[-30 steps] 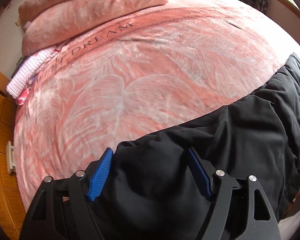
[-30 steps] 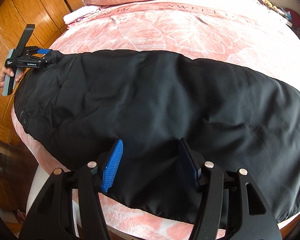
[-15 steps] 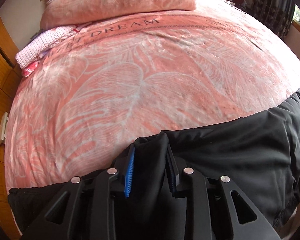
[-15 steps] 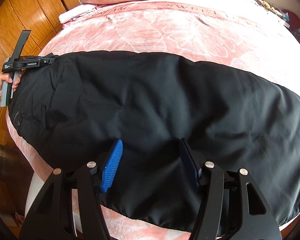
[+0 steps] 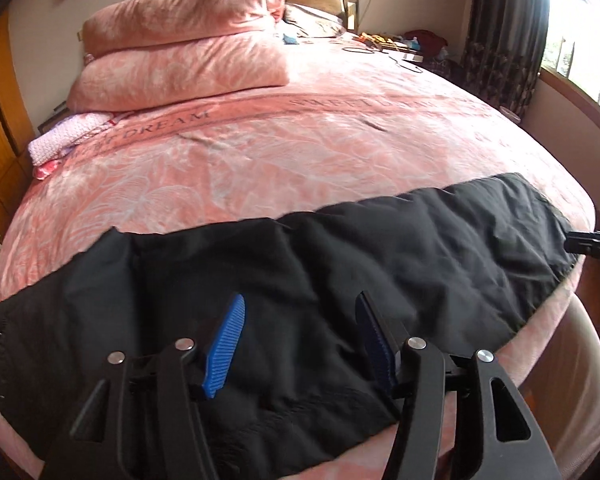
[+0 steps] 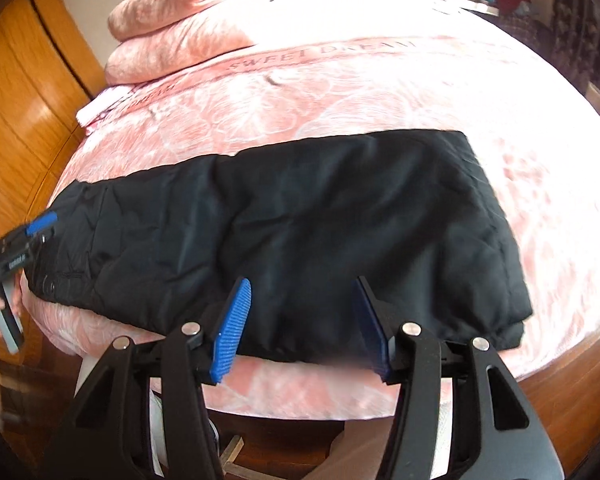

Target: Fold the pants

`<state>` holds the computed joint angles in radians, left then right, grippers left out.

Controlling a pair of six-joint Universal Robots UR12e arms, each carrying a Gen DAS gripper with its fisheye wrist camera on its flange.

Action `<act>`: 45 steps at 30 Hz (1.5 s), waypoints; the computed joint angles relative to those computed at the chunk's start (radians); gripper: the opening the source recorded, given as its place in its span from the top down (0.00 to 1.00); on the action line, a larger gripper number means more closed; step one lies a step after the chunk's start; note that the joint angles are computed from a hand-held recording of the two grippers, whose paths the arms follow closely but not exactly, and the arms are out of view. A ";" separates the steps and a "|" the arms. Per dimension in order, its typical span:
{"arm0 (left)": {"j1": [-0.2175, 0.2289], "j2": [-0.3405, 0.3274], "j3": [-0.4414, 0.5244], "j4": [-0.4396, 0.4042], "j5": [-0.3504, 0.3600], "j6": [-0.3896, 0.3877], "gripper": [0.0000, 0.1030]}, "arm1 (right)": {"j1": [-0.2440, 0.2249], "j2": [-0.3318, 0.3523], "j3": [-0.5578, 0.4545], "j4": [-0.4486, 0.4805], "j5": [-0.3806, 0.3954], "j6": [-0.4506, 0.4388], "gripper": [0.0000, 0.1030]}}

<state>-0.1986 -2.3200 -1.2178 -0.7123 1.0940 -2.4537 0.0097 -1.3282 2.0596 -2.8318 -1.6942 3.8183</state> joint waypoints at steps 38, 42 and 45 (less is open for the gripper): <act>-0.127 0.020 -0.146 0.140 0.194 -0.349 0.12 | -0.140 -0.075 0.175 -0.109 0.124 0.284 0.70; -0.130 0.019 -0.149 0.149 0.206 -0.356 0.10 | -0.126 -0.077 0.171 -0.115 0.092 0.262 0.91; -0.132 0.017 -0.141 0.137 0.211 -0.360 0.09 | -0.101 -0.105 0.171 -0.108 0.056 0.241 0.91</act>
<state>-0.3311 -2.3035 -1.3591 -0.5754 1.3049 -2.8134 -0.0915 -1.4330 2.2304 -2.9401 -1.6378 4.0591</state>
